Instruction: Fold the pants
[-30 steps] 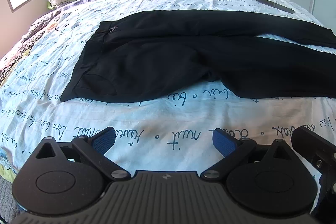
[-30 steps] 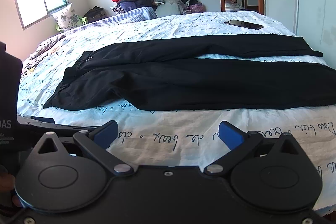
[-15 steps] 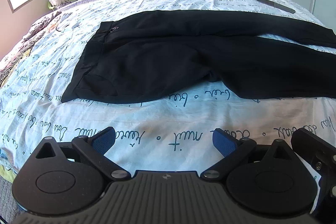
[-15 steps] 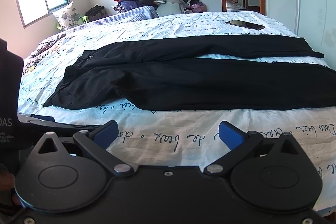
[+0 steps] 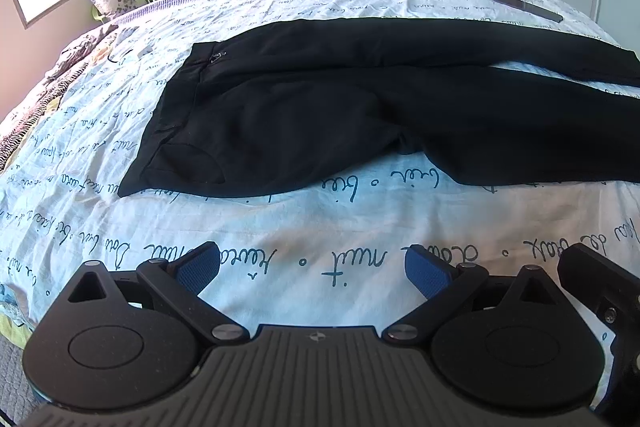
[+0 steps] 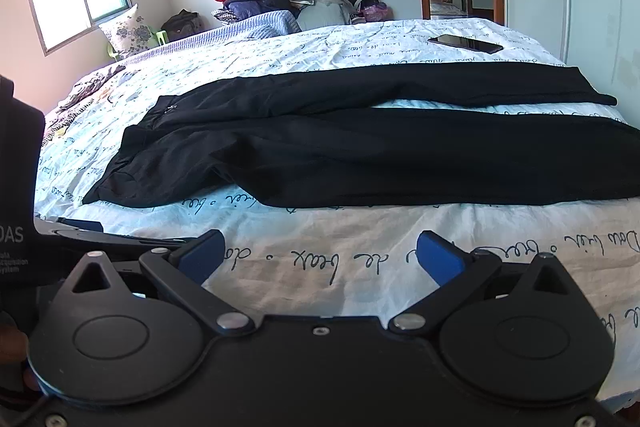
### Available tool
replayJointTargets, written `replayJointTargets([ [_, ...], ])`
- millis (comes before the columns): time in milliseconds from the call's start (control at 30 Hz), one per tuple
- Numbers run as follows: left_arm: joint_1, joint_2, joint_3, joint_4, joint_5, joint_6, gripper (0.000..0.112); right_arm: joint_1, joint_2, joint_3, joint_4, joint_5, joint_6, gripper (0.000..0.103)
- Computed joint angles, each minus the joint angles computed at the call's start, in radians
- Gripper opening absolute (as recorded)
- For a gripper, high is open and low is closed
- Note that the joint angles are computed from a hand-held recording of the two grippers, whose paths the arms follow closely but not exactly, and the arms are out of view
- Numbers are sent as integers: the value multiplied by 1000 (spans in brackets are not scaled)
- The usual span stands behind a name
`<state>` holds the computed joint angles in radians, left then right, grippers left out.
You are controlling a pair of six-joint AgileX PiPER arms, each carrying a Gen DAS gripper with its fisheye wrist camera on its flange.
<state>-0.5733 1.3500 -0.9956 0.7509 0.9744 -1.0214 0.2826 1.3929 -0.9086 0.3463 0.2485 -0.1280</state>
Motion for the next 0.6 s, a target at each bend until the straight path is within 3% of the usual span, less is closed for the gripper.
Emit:
replayJointTargets([
  [600,-31,24,-12,35,42,-18,100,-7,-1,8,39,-2,-40,103],
])
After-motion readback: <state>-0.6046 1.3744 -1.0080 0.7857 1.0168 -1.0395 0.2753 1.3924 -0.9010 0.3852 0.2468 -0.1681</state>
